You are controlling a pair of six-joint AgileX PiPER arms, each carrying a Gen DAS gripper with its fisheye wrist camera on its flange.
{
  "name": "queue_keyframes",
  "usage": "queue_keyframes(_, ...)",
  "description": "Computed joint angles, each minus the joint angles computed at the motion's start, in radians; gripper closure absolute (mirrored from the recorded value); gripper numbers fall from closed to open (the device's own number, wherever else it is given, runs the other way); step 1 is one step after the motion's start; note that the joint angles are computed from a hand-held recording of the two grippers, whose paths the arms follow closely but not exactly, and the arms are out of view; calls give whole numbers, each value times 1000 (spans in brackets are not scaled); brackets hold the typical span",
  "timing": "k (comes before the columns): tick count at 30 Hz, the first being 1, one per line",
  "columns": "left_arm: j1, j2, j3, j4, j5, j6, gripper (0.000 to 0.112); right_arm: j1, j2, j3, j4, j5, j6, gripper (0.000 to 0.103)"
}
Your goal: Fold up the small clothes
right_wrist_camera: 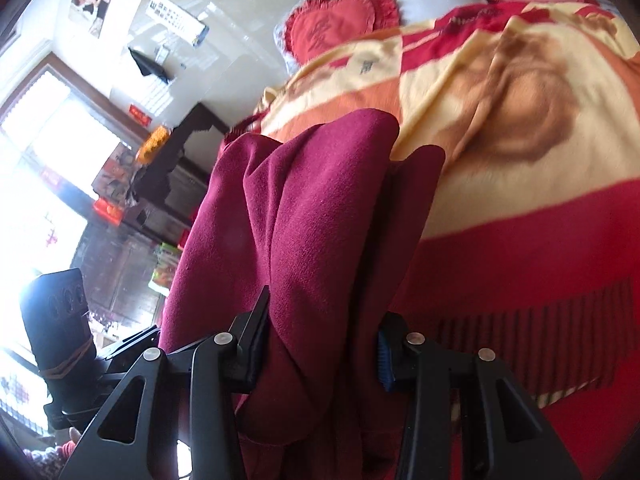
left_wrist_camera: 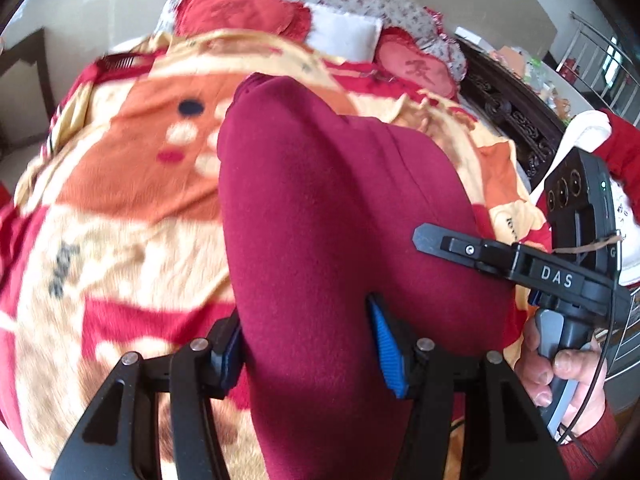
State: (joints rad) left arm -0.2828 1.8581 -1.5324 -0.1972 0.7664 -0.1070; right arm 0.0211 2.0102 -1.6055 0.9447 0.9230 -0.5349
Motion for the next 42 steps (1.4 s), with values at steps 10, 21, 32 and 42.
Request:
queue_keyframes(10, 10, -24, 90, 94, -41, -86, 26, 8, -43, 74, -153, -2, 113, 70)
queue_keyframes(21, -37, 109, -81, 346, -5, -250, 24, 218, -146, 42, -528, -133, 263, 80)
queue_keyframes(32, -60, 116, -67, 397, -32, -304, 20, 198, -173, 133, -603, -142, 371, 83)
queue_keyframes(42, -107, 23, 50, 514, -94, -415, 21, 242, -263, 347, -622, -224, 427, 83)
